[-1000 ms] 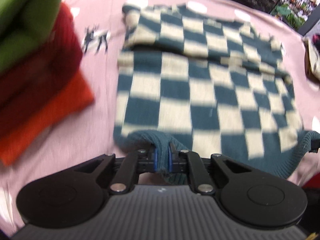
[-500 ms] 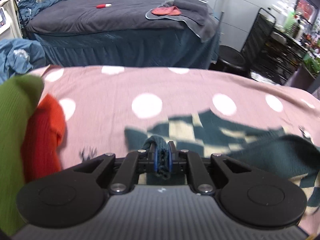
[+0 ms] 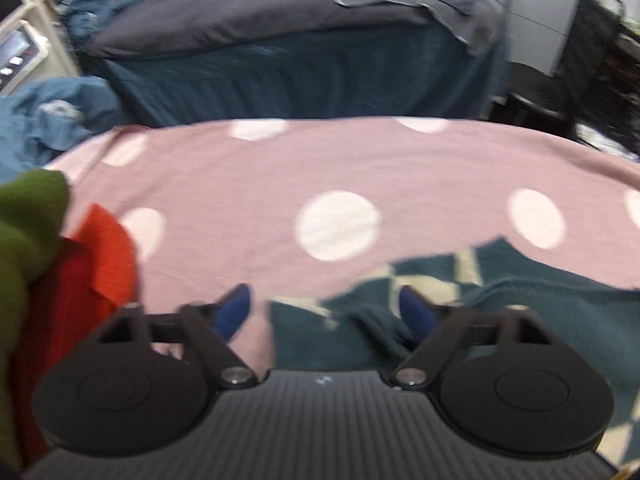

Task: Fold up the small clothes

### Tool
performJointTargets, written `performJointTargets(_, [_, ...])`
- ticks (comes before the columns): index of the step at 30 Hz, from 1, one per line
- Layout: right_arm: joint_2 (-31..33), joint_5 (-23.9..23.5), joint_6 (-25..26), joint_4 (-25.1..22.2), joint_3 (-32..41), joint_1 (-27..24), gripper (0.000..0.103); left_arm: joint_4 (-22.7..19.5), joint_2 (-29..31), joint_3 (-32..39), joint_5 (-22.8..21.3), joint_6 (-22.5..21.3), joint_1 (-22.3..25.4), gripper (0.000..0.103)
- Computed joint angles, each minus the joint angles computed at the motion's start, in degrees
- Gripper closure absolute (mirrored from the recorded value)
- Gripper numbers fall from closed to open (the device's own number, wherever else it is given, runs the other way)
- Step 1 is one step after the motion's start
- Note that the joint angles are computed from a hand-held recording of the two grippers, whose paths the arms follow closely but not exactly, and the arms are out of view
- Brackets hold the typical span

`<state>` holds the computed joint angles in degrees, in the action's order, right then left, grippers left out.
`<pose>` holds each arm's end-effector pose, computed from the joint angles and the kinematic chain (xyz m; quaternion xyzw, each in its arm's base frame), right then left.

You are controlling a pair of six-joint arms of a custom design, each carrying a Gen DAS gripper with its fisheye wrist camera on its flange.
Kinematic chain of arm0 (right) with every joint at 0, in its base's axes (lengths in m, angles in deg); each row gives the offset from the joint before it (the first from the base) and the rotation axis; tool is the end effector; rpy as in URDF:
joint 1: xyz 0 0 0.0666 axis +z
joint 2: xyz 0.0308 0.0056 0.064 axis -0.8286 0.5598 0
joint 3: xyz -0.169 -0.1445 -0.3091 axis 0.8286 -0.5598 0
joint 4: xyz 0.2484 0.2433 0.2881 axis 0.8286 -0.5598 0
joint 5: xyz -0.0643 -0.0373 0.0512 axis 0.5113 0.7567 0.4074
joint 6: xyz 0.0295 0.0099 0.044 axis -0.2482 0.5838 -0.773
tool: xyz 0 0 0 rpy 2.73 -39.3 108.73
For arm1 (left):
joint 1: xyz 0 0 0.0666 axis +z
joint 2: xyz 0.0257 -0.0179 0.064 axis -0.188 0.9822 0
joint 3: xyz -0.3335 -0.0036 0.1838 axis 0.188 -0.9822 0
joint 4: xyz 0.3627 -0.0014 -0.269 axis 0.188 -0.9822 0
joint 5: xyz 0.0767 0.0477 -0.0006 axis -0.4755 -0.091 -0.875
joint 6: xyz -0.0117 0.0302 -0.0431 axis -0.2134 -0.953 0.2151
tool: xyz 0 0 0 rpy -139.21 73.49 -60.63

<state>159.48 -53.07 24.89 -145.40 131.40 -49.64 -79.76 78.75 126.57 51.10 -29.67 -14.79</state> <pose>0.5997 0.0787 0.4966 0.0807 0.9464 0.2327 0.2089 0.6282 -0.0361 0.4764 -0.0585 0.9608 0.0798 0.2591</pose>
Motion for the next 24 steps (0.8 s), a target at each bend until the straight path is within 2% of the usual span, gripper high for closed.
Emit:
performJointTargets(2, [0.11, 1.47, -0.67, 0.83, 0.03, -0.12, 0.077, 0.52, -0.22, 0.03, -1.3, 0.48, 0.1, 0.009])
performJointTargets(3, [-0.2, 2.56, -1.09, 1.58, -0.24, -0.07, 0.068, 0.63, -0.45, 0.04, -1.17, 0.68, 0.19, 0.008])
performJointTargets(4, [-0.79, 4.5, -1.28, 2.55, -0.67, 0.09, 0.044, 0.66, -0.85, -0.05, -1.02, 0.71, 0.11, 0.007])
performJointTargets(5, [-1.47, 7.28, -1.11, 3.76, -1.2, 0.4, 0.031, 0.99, -1.54, -0.68, -0.84, 0.34, -0.06, 0.003])
performJointTargets(6, [-2.38, 9.9, -0.7, 5.26, -1.95, 0.69, 0.011, 1.23, -2.32, -1.28, -0.83, -0.38, -0.36, 0.0])
performJointTargets(8, [-4.2, 12.12, 0.43, 8.52, -3.8, 0.91, 0.013, 2.27, -4.38, -3.59, -1.5, -1.95, -1.35, 0.0])
performJointTargets(10, [-5.41, 9.62, 2.65, 9.94, -4.97, 0.9, 0.029, 2.38, -6.23, -5.82, -1.03, -2.75, -2.66, 0.0])
performJointTargets(12, [-5.9, 7.01, 7.52, 9.11, -5.23, 1.51, 0.041, 2.38, -8.38, -8.79, -0.03, -3.74, -4.07, 0.0])
performJointTargets(15, [-7.1, 5.01, 15.74, 7.9, -6.84, 3.18, 0.043, 1.81, -10.29, -12.68, -1.29, -5.23, -6.33, 0.0])
performJointTargets(17, [-7.45, 4.41, 18.34, 6.67, -7.98, 3.9, 0.046, 1.18, -10.8, -14.7, -2.89, -5.41, -7.32, 0.0])
performJointTargets(19, [-7.04, 7.25, 18.61, 4.52, -8.29, 4.36, 0.046, 0.68, -10.93, -16.41, -4.54, -5.37, -7.63, 0.0])
performJointTargets(21, [-6.81, 10.52, 17.27, 4.18, -9.01, 4.38, 0.047, 1.02, -11.21, -17.85, -4.37, -4.72, -7.07, 0.0])
performJointTargets(22, [-6.69, 10.85, 16.36, 4.29, -9.3, 3.94, 0.058, 1.36, -11.38, -18.28, -3.24, -3.99, -6.5, 0.0])
performJointTargets(24, [-6.56, 9.98, 14.11, 4.24, -9.66, 2.95, 0.063, 1.31, -11.15, -18.11, -1.5, -3.07, -5.51, 0.0])
